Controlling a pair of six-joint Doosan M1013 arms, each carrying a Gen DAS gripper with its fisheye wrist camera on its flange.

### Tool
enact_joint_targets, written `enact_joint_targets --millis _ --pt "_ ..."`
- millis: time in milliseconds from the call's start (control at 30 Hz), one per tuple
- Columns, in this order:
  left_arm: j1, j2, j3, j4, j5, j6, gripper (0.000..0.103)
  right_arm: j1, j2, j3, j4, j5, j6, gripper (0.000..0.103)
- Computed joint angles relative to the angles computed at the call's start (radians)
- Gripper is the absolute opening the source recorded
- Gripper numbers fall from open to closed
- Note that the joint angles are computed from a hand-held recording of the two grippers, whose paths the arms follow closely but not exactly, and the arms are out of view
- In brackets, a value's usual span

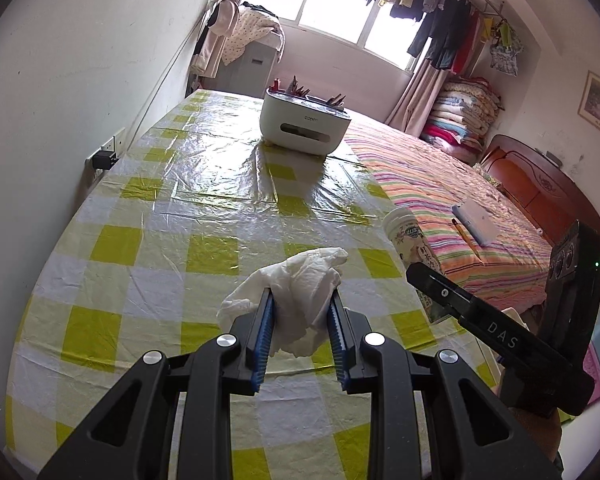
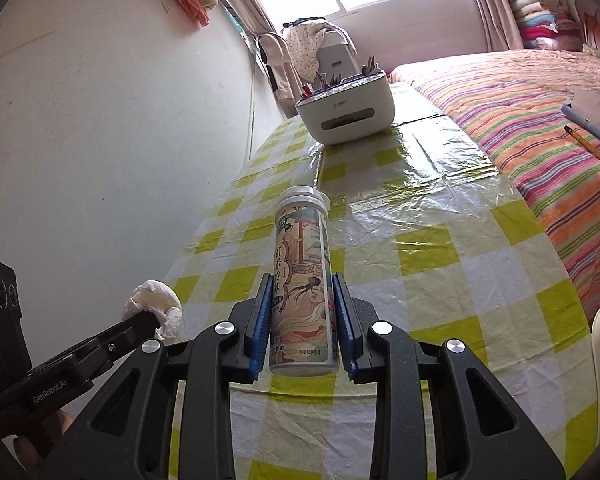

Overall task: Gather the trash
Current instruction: 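Carry the patterned bottle over the cream bin and open the right tool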

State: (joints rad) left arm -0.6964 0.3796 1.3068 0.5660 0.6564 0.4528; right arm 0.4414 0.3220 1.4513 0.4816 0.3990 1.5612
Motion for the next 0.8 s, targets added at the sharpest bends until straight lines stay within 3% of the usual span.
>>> enact_joint_targets --millis 233,800 --pt "-0.019 0.026 -0.04 -0.038 -0.008 0.06 0.025 -0.031 -0.067 0.107 0.135 -0.097 -0.066 0.028" --pt "-0.064 0.107 -0.155 -0.137 0.015 0.236 0.025 -0.096 -0.159 0.241 0.208 -0.203 -0.062 0.028"
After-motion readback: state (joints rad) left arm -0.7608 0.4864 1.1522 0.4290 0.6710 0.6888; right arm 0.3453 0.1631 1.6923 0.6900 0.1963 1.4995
